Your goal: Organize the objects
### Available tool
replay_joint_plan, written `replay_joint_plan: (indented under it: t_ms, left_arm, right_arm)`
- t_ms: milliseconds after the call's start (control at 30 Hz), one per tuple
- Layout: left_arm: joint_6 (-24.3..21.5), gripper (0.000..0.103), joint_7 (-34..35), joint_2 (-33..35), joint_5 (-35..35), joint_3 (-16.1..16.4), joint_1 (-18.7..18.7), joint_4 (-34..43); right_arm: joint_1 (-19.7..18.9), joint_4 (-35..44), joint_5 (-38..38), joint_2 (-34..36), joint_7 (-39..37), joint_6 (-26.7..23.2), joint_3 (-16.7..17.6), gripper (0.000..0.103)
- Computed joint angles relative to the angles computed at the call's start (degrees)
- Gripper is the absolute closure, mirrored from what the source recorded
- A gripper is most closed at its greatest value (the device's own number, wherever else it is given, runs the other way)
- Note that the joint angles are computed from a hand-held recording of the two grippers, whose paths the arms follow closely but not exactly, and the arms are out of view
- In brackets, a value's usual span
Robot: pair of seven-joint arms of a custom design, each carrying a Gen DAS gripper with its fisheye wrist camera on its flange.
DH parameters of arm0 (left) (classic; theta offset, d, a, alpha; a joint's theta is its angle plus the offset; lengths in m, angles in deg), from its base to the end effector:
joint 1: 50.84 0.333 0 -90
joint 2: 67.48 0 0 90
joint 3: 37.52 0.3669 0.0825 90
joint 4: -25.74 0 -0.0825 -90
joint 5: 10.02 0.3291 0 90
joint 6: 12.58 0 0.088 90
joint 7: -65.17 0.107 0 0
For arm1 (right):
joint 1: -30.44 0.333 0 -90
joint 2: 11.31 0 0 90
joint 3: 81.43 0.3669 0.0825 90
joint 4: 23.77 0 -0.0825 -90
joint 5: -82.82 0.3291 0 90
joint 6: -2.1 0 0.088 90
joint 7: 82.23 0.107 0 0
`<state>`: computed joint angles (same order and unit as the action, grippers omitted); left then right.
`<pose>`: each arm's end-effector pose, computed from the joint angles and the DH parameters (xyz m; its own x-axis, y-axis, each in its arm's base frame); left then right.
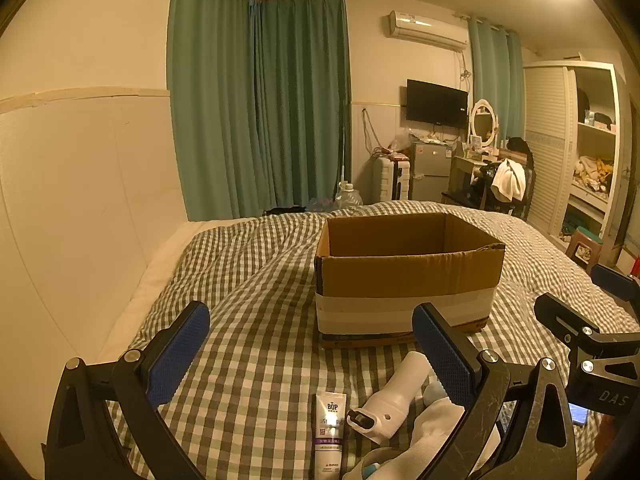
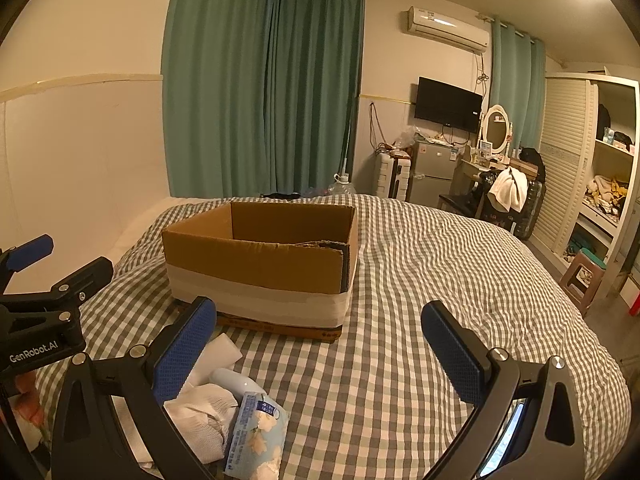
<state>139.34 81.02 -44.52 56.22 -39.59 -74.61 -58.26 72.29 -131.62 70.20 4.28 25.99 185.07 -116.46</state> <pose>0.6135 -0.3186 0.5929 0.0301 -0.9991 -0.0315 -0.4455 0.0148 -0.8952 0.6076 0.1456 0.5949 0.1004 -0.9930 0.0628 -0.4558 -0.1020 -0.8842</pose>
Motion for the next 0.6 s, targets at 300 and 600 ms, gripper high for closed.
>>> replay_joint_plan:
  t_ms: [300,600]
  left_arm:
    - [0.0,0.0,-0.9,-0.5,0.7,0.0,0.0,-0.6]
    - [0.0,0.0,-1.1,-0.7,0.9,-0.2,0.2,-0.8]
  right_arm:
    - [-1.9,0.4,-0.3,-0.2,-0.5,-0.6,2.4,0.0]
    - [-2.0,0.2,-1.6,-0.3,0.1,-0.5,2.6,0.0]
